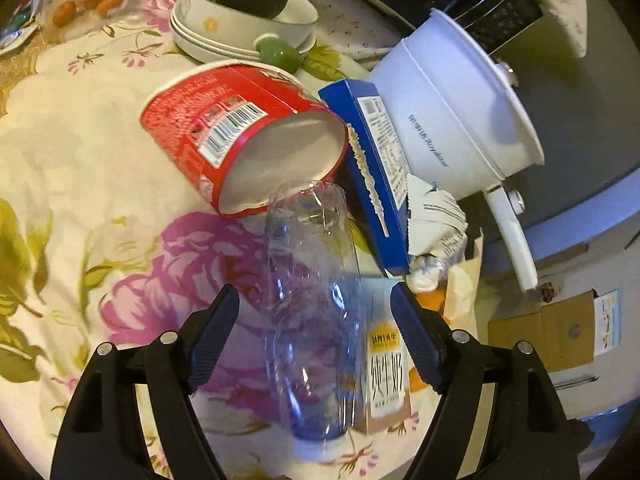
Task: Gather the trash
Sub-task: 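Grasp the clear plastic bottle with the left tool and lift it, then grasp the blue-and-white milk carton with the right tool while the left tool holds the bottle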
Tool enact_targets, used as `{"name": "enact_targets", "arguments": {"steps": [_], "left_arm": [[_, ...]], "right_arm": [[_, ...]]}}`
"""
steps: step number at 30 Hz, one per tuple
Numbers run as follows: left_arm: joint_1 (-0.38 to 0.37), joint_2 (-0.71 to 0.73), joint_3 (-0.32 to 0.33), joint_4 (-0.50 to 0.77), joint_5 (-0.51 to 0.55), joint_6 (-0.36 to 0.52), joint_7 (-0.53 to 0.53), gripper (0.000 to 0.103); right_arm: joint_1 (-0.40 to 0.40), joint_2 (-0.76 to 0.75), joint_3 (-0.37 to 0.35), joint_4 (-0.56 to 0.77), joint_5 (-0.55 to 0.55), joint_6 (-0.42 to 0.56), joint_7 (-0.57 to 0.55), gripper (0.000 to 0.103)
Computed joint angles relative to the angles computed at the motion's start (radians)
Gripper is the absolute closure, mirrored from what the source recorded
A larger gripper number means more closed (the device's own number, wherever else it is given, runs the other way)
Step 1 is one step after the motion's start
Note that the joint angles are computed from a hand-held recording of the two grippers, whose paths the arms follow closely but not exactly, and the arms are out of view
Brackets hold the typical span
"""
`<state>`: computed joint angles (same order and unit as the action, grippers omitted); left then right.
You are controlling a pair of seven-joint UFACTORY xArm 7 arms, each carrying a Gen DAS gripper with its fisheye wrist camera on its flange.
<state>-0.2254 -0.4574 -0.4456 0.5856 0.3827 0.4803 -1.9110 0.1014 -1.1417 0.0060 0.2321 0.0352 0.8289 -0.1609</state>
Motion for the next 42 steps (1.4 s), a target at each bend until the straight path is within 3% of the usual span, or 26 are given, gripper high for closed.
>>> {"name": "enact_targets", "arguments": {"steps": [4,7,9,11,15,21,24,28,33,36,42], "left_arm": [[0.017,0.061,0.004,0.032,0.021,0.004,-0.007,0.027],[0.001,0.099,0.035,0.022,0.014,-0.04,0.004,0.027],[-0.017,0.112,0.055,0.006,-0.006,-0.074,0.02,0.036],[-0.019,0.098,0.042,0.008,0.009,-0.046,0.017,0.04],[-0.035,0.036,0.039,-0.048,-0.005,-0.087,0.014,0.041],[-0.108,-0.134,0.028,-0.152,-0.119,-0.117,0.048,0.042],[-0.138,-0.256,-0.008,-0.18,-0.16,-0.065,0.053,0.042],[-0.163,-0.44,-0.069,-0.167,-0.167,0.11,0.074,0.042],[-0.16,-0.621,-0.112,-0.155,-0.162,0.265,0.093,0.042],[-0.147,-0.71,-0.127,-0.14,-0.151,0.356,0.127,0.042],[-0.126,-0.832,-0.123,-0.149,-0.175,0.416,0.172,0.042]], "right_arm": [[0.005,0.005,0.008,-0.003,-0.002,0.002,0.001,0.007],[0.009,0.015,0.012,0.001,-0.002,0.004,0.004,0.007],[0.013,0.02,0.016,0.004,0.0,0.004,0.01,0.007],[0.018,0.025,0.024,0.006,0.002,0.0,0.018,0.007],[0.036,0.031,0.038,0.009,0.006,-0.006,0.037,0.007],[0.097,0.104,0.051,0.06,0.045,-0.019,0.07,0.007],[0.145,0.188,0.07,0.121,0.079,-0.038,0.092,0.007],[0.219,0.351,0.089,0.219,0.127,-0.121,0.102,0.007],[0.293,0.579,0.113,0.359,0.182,-0.186,0.103,0.007],[0.29,0.688,0.167,0.433,0.146,-0.224,0.146,0.007],[0.284,0.861,0.236,0.557,0.024,-0.234,0.252,0.007]]}}
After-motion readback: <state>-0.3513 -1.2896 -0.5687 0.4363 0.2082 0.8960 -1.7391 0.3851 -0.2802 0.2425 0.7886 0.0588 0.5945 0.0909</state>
